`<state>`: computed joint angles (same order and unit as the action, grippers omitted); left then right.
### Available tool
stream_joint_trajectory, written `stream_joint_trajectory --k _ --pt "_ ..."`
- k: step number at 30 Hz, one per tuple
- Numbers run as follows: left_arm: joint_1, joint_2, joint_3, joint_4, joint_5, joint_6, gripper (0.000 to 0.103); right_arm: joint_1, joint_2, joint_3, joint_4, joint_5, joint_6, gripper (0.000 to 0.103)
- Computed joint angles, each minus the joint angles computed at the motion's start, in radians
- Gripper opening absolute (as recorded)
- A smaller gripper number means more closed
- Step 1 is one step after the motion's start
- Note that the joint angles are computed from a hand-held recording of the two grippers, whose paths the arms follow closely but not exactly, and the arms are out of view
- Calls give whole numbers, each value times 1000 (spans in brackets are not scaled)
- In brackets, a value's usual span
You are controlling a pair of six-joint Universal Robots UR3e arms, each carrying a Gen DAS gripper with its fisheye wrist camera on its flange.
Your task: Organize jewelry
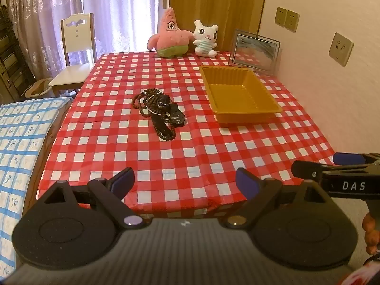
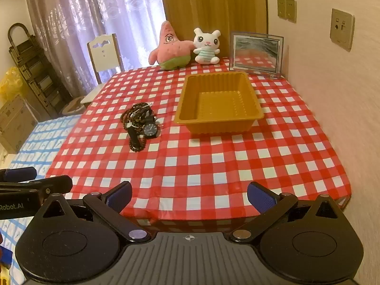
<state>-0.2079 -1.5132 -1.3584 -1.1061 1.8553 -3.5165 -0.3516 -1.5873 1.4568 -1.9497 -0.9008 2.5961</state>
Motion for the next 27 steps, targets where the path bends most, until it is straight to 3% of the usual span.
stream_joint_trajectory --k 27 --pt "-1 0 0 -1 3 4 91 2 0 1 -7 2 4 103"
